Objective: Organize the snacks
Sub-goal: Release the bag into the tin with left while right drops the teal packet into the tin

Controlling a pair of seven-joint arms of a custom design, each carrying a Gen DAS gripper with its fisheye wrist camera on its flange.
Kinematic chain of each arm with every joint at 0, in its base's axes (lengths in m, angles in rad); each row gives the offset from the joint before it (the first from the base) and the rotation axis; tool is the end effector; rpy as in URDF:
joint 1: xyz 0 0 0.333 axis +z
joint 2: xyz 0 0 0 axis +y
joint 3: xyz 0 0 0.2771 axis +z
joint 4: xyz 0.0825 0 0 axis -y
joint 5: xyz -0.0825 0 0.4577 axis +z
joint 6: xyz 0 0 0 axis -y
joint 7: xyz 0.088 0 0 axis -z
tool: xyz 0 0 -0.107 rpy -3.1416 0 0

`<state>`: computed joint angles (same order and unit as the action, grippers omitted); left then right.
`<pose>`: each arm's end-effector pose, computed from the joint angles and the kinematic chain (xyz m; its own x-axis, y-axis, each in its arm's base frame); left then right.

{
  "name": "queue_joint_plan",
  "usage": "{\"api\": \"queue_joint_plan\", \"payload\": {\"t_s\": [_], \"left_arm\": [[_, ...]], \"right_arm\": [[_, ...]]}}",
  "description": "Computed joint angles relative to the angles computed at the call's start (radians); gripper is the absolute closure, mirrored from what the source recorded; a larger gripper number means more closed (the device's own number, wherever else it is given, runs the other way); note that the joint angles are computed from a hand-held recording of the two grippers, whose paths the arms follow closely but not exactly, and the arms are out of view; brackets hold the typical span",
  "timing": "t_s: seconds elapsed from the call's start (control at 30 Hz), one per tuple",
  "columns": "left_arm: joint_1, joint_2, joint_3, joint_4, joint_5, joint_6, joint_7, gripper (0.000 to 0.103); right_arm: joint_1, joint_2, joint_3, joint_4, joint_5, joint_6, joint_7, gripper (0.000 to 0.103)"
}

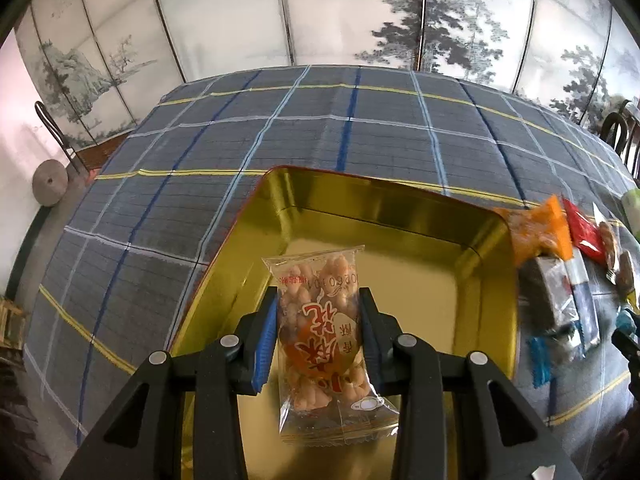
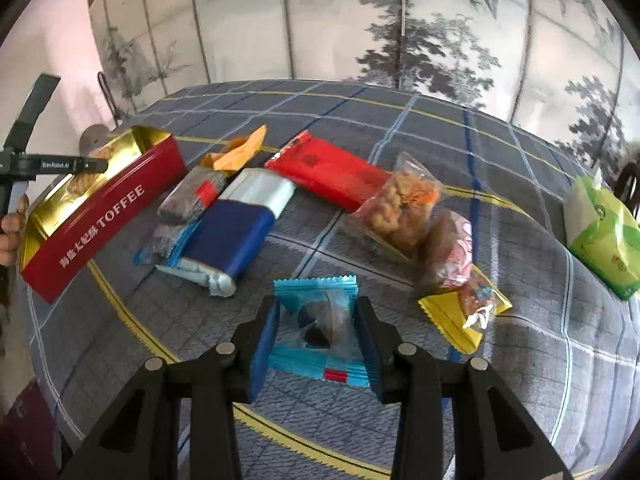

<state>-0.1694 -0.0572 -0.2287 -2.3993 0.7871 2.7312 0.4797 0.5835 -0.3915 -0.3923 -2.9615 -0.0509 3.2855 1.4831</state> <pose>0.5120 -0.2435 0.2796 0.0438 -0.9957 -0.0817 -0.8420 0.0072 -0.5394 0.4079 0.1088 0.2474 0.3230 -0.9443 -0.0635 -0.7367 -0.2087 -0.6432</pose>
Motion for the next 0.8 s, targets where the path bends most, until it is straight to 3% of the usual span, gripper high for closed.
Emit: {"api": "queue_joint_plan", "payload": {"t_s": [0.3,0.37,0.43,0.53,0.73,0.8], "left_arm": [[-0.003,0.032,0.015,0.035,-0.029,-0.008,0.054,0.066],[-0.003,0.031,0.017,0.040,-0.016,-0.020,0.044,0.060],[-0.002,0.029,0.018,0.040,-0.007,-0.022,0.034,0.044],[0.001,0.006,0.015,0.026,0.048,-0.028,-0.030,0.032],[0.039,-0.123,-0.012,-0.083,0.115,0.033,-0.193,0.023],[0.054,-0.175,-0.031,-0.127,0.110,0.045,-0.222,0.023]], "right_arm": [[-0.013,0.031,0.019,0.014,-0.019,0.020,0.031,0.064],[-0.018,0.035,0.022,0.014,-0.026,0.025,0.042,0.064],[-0.023,0.040,0.025,0.014,-0.036,0.031,0.052,0.064],[-0.037,0.049,0.039,0.016,-0.049,0.041,0.073,0.064],[-0.089,0.056,0.091,0.016,-0.081,0.044,0.114,0.064],[-0.135,0.056,0.150,0.016,-0.071,0.037,0.120,0.064]]}}
